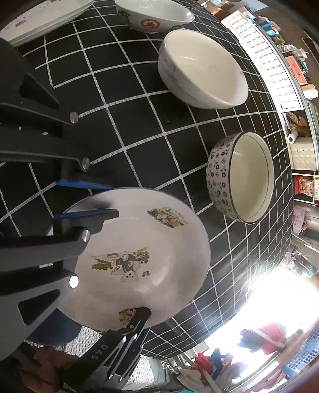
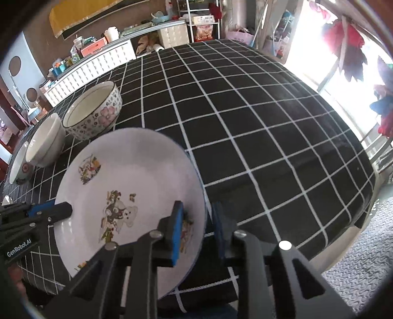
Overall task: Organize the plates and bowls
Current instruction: 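Lift the cartoon-print plate and carry it toward the plate stack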
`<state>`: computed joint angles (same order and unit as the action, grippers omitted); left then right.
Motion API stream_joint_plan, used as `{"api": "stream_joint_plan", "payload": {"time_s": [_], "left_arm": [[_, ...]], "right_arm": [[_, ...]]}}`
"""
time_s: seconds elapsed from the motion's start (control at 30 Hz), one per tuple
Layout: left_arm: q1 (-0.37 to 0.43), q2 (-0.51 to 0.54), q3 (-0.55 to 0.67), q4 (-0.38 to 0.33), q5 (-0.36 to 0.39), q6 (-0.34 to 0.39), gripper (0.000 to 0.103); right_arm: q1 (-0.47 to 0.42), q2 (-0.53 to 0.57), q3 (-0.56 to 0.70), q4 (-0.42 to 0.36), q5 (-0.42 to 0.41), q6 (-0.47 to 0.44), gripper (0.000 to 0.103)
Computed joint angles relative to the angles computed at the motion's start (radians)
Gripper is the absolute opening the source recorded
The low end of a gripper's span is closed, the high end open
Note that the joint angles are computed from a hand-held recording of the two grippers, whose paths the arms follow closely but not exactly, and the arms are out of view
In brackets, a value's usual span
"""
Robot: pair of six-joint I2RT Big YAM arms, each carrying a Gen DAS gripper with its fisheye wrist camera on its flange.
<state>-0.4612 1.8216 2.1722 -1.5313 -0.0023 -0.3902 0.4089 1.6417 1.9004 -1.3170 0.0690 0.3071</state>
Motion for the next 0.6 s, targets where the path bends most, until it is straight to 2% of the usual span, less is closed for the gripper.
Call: {"api": "stream_joint_plan", "payload": {"time_s": [0.07, 0.23, 0.4, 0.6], "left_arm": [[0.002, -0.003, -0.004, 0.006, 0.008, -0.005, 0.013], [0.015, -0.017, -0.029, 0.031, 0.043, -0.014, 0.012], [0.006, -0.037, -0.048, 0.023, 0.005, -0.006, 0.013], [0.014, -0.091, -0.116, 0.038, 0.014, -0.021, 0.013]], "right_arm": [[0.001, -0.003, -0.003, 0.004, -0.002, -0.006, 0.022], [0.007, -0.007, -0.008, 0.005, 0.018, -0.014, 0.022], [0.018, 0.005, 0.015, -0.019, 0.025, 0.006, 0.022], [0.046, -0.009, 0.013, -0.029, 0.027, 0.014, 0.022]]}}
